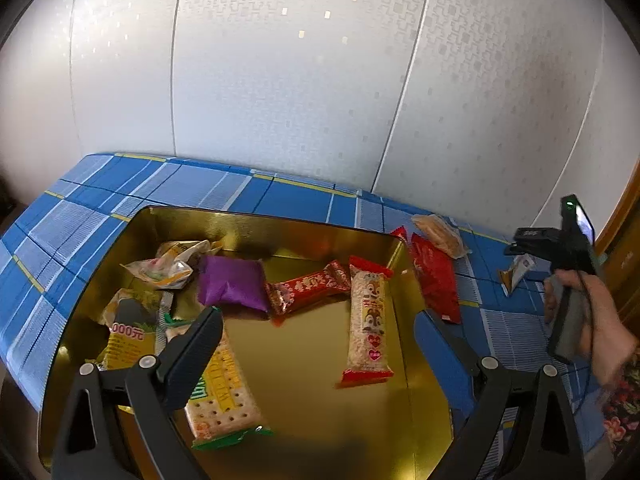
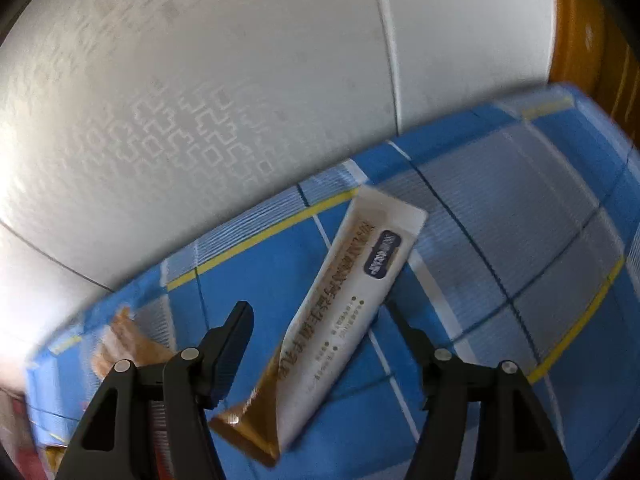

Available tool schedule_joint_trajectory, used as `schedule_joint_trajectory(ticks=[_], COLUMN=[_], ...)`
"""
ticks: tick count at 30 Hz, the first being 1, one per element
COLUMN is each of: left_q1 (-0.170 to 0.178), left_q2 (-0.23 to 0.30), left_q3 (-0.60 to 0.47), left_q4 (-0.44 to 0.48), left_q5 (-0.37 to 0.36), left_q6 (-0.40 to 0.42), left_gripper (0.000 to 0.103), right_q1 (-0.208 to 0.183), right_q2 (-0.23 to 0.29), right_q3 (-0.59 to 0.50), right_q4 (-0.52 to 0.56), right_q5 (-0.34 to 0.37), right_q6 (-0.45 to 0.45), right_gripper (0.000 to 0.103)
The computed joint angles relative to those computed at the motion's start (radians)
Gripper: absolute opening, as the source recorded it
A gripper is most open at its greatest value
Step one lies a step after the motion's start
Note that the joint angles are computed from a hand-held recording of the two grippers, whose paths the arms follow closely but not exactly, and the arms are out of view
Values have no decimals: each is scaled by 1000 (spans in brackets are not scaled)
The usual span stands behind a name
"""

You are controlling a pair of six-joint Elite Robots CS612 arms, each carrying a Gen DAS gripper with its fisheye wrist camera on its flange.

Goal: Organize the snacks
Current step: 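Grasp the white-and-gold tube pack on the table with the right gripper, then grasp the clear cake pack with the left gripper while the right holds the tube pack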

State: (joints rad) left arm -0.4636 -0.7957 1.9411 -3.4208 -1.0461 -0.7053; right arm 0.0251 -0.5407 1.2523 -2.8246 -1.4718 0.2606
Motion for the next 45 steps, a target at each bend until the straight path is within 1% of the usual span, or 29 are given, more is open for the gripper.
schedule_joint_trajectory(ticks=[1,2,3,4,5,6,7,9,11,13,17,19,21,22,23,25,28,29,32,36,38,40,42,44,45], left_q1=[0,0,-1,-2,-4,-5,-6,-11,-15,-21,-33,-35,-33,-30,-27,-23,-14,-7,7,30,45,59,70,72,75], left_q2=[1,2,3,4,5,6,6,10,12,16,19,22,29,32,39,54,87,104,143,203,233,256,277,292,304], left_q3=[-1,-3,-6,-8,-11,-13,-16,-22,-31,-41,-82,-114,-156,-175,-206,-256,-350,-395,-489,-624,-685,-726,-763,-791,-812], left_q4=[0,-2,-4,-4,-4,-2,0,-2,8,-2,40,71,109,127,156,197,295,342,446,624,717,772,810,835,865], left_q5=[0,-1,0,1,3,3,3,8,10,15,6,-19,-58,-82,-108,-138,-174,-191,-217,-229,-250,-273,-289,-277,-282], left_q6=[-1,0,1,1,0,0,1,5,9,19,78,104,116,119,122,134,125,118,97,48,-10,-78,-117,-123,-117], left_gripper=[97,97,97,97,97,97,97,97,97,97,97,97,97,97,97,97,98,99,101,101,101,101,101,101,101], right_q1=[8,11,12,11,4,-2,-12,-30,-50,-72,-99,-110,-118,-125,-124,-125,-126,-127,-128,-136,-138,-139,-141,-142,-143], right_q2=[1,2,-1,-6,-12,-20,-29,-47,-69,-90,-118,-114,-106,-104,-88,-90,-98,-100,-101,-102,-103,-104,-106,-108,-109], right_q3=[-3,-1,10,27,47,64,85,122,167,211,270,272,277,290,262,258,261,263,262,262,262,263,263,265,265], right_q4=[6,-2,-18,-42,-61,-73,-82,-92,-97,-105,-113,-120,-149,-184,-180,-161,-142,-140,-126,-105,-95,-87,-77,-72,-66], right_q5=[-29,-43,-50,-49,-22,-3,23,75,125,170,231,269,303,328,337,341,336,334,338,371,378,385,392,396,401], right_q6=[-48,-86,-123,-166,-200,-230,-270,-317,-350,-379,-402,-404,-406,-396,-379,-358,-380,-382,-394,-409,-413,-414,-411,-410,-409], right_gripper=[67,63,55,52,47,38,35,30,28,26,26,26,26,26,26,26,25,25,25,25,25,25,25,25,25])
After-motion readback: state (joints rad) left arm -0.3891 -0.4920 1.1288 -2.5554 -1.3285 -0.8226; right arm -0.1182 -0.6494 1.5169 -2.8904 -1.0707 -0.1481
